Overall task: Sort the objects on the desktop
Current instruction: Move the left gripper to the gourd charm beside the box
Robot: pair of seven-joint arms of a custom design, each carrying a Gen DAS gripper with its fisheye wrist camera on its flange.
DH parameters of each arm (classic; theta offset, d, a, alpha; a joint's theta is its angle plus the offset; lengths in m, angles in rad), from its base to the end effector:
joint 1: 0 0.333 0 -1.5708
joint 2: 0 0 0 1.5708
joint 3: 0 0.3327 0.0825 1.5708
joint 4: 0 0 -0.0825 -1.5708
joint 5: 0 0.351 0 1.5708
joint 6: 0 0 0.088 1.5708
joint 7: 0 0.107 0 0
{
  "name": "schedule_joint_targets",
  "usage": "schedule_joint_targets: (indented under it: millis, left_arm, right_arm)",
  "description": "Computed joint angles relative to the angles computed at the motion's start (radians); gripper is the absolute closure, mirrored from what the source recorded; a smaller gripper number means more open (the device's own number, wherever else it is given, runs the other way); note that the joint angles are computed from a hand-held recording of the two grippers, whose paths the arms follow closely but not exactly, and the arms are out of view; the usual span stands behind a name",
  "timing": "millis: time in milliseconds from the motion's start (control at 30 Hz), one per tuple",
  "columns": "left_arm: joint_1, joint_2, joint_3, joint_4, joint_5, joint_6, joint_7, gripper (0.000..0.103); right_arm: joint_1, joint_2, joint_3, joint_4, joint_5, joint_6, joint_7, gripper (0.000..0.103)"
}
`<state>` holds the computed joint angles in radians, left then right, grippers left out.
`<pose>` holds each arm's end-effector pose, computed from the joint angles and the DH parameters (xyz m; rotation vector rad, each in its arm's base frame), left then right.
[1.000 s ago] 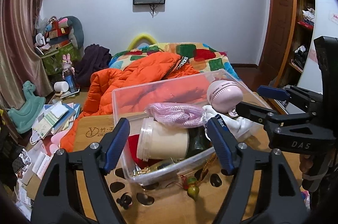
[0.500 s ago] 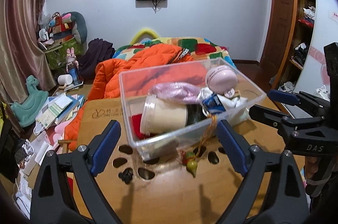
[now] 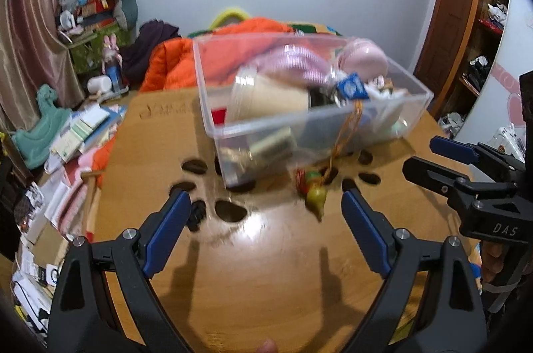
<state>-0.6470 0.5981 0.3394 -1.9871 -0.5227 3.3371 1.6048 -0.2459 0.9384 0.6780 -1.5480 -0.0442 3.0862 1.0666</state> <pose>0.6167 -0.1712 0.3093 -1.8382 1.6954 -0.8050 0.7208 0.1721 0.2948 -2.0033 1.1330 -0.3535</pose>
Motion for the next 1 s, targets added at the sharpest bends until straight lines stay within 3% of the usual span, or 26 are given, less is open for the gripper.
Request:
schedule_joint_targets:
  millis: [167, 300, 433, 533, 633, 700, 900, 1000]
  left_arm:
    - [0.056, 0.01, -0.059, 0.001, 0.031, -0.017, 0.004, 0.01]
    - [0.102, 0.019, -0.102, 0.008, 0.057, -0.041, -0.022, 0.01]
    - [0.095, 0.028, -0.089, 0.019, 0.072, -0.032, -0.048, 0.011]
    - [0.046, 0.03, -0.034, 0.007, 0.064, -0.005, -0.062, 0.011]
    - [0.134, 0.006, -0.129, -0.011, 0.07, 0.03, -0.036, 0.011]
    - [0.141, 0.006, -0.138, -0.002, 0.06, 0.022, -0.019, 0.015]
    - [0.011, 0.066, -0.008, 0.079, 0.058, -0.049, -0.03, 0.022]
    - [-0.076, 0.106, 0.085, 0.119, 0.083, -0.082, -0.074, 0.022]
  right_arm:
    - [0.023, 0.017, -0.025, 0.018, 0.016, -0.043, -0.004, 0.028]
    - [0.048, 0.034, -0.038, 0.049, 0.037, -0.086, -0.032, 0.038]
    - [0.083, 0.049, -0.052, 0.097, 0.07, -0.136, -0.081, 0.046]
    - [0.101, 0.053, -0.051, 0.119, 0.097, -0.157, -0.124, 0.054]
    - [0.123, 0.051, -0.067, 0.139, 0.122, -0.175, -0.158, 0.055]
    - [0.121, 0.044, -0.066, 0.13, 0.146, -0.165, -0.185, 0.055]
    - [0.087, 0.01, -0.091, 0.075, 0.199, -0.118, -0.194, 0.054]
    - [0.061, 0.005, -0.091, 0.071, 0.213, -0.109, -0.185, 0.054]
